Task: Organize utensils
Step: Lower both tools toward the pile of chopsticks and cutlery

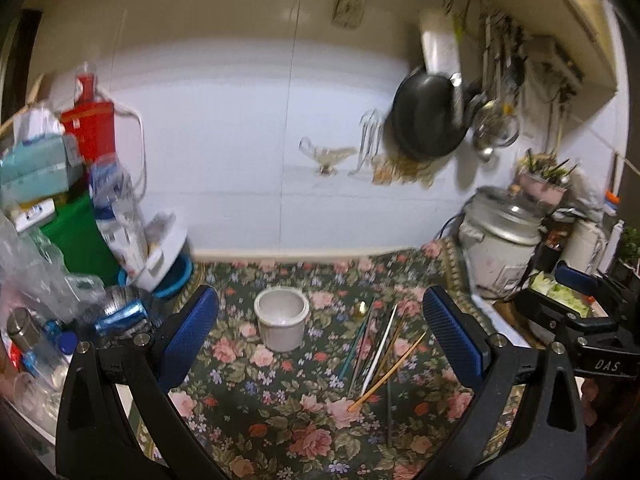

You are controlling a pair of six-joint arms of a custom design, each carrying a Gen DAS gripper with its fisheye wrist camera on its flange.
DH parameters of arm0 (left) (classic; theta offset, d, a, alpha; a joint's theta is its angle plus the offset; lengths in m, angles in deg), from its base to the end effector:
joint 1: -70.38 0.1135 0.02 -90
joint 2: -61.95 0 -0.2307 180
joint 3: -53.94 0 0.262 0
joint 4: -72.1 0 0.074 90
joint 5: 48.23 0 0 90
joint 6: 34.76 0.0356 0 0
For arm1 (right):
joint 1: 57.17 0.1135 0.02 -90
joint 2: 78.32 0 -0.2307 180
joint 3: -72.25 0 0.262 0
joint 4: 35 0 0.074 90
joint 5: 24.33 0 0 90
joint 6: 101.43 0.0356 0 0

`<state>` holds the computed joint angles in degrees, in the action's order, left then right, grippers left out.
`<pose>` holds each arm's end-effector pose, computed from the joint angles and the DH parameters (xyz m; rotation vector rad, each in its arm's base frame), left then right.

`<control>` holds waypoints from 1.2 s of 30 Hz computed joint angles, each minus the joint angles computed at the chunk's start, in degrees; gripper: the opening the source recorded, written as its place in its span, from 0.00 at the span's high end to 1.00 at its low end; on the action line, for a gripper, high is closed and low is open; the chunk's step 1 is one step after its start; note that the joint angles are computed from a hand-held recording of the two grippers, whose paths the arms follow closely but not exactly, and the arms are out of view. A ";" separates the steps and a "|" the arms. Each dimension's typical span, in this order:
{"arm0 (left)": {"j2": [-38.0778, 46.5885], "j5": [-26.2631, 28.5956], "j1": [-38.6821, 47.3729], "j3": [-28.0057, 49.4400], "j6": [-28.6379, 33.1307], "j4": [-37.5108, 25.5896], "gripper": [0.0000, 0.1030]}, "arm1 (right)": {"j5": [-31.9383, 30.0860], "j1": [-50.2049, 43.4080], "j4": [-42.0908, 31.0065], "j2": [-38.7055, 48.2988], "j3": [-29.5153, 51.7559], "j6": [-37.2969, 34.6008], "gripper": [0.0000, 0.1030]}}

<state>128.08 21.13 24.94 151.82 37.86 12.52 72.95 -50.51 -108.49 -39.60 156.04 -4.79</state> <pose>0.1804 -0.1653 0.4122 0.2753 2.0192 -0.3217 0.1209 0.0096 0.3913 0.0778 2.0610 0.0120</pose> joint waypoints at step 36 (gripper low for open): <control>51.58 14.47 7.34 20.68 2.69 -0.47 0.23 | -27.40 -20.51 11.56 53.74 -1.92 1.35 0.77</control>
